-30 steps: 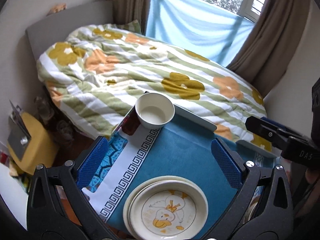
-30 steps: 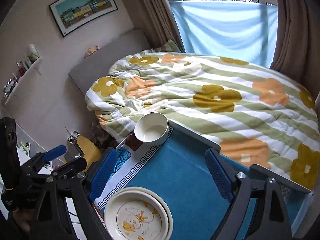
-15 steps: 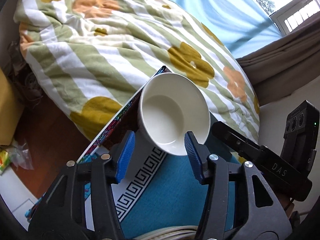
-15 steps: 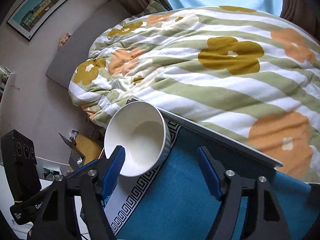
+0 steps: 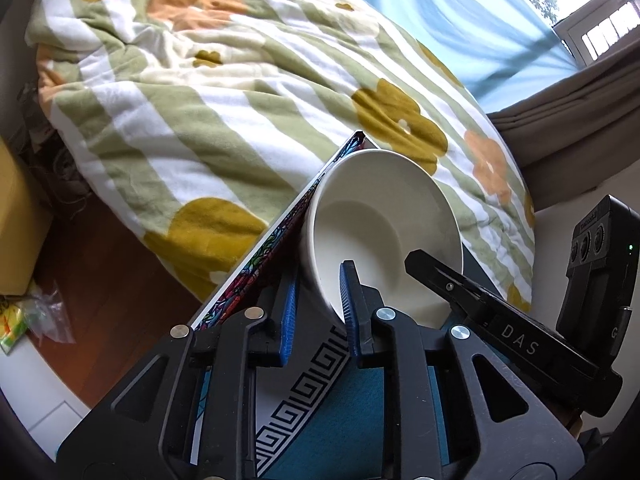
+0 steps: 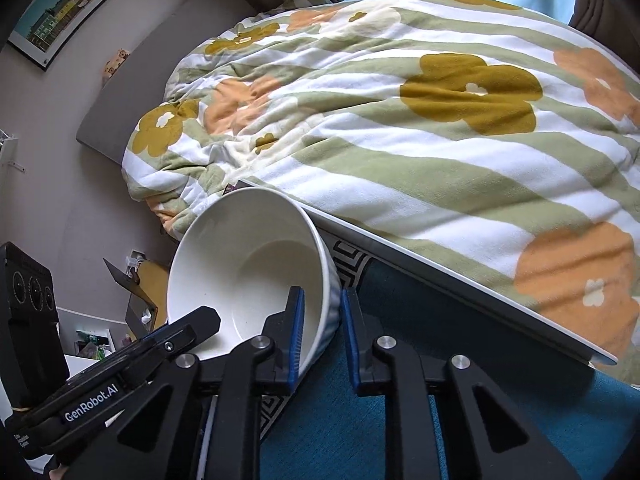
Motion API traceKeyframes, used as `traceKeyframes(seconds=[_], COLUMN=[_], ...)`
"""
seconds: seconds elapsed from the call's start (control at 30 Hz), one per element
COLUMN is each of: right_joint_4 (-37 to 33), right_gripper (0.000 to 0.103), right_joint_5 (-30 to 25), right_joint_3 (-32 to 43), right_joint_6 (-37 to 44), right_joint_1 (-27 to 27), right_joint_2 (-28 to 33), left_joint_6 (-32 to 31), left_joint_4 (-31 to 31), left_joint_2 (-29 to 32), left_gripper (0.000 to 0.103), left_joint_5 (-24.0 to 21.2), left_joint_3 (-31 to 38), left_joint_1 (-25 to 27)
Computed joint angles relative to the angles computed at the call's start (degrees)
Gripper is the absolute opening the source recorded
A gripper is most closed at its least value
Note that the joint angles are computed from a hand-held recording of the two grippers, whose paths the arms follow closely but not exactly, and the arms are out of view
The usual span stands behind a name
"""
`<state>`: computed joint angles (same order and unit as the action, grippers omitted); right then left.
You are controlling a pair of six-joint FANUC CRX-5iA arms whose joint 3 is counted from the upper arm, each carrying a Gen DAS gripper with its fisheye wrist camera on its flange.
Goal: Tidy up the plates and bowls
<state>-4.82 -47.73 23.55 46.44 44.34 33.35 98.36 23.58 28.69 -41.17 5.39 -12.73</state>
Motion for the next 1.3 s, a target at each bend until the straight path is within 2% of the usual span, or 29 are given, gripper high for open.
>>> traceKeyframes(seconds=[0.2,0.37,0.6,0.77,0.93,1.03,1.17,1.3], right_joint_4=[1.56,5.19,14.17,22.76,32.25,36.46,38.76,40.91], right_gripper=[0.017,0.017,0.017,0.017,0.017,0.017,0.017,0.017], right_joint_5=[1.95,5.04,8.67,7.94,3.91,-0.35,-8.78,-18.50], right_joint_3=[-2.39,-7.62,-20.28,-30.87,-41.66,-47.15,-52.34,-56.45], right_joint_6=[-1.75,-5.61,-15.05,-25.05,-37.03,-43.34,-49.36,-56.69], right_joint_1=[0.57,1.89,5.24,8.90,13.92,17.52,23.29,30.77], right_joint_2=[-1.44,-5.87,-18.00,-28.78,-40.45,-47.41,-56.01,-63.38], left_joint_6=[1.33,1.84,5.67,9.14,13.47,16.83,19.53,18.80], left_joint_4=[-4.28,-6.25,-11.04,-13.65,-17.11,-18.69,-19.50,-17.98], left_joint_2=[-1.46,-4.60,-12.29,-17.71,-21.00,-21.60,-20.97,-19.62], left_gripper=[0.018,0.018,0.018,0.018,0.018,0.018,0.018,0.018], left_joint_5=[-0.32,-0.44,-1.45,-2.09,-2.56,-2.73,-3.97,-4.69], left_joint_3=[0.99,0.46,-1.23,-3.00,-3.05,-2.53,-0.78,0.48], left_joint_1=[-1.14,-2.46,-7.24,-12.29,-19.27,-23.75,-29.18,-33.19])
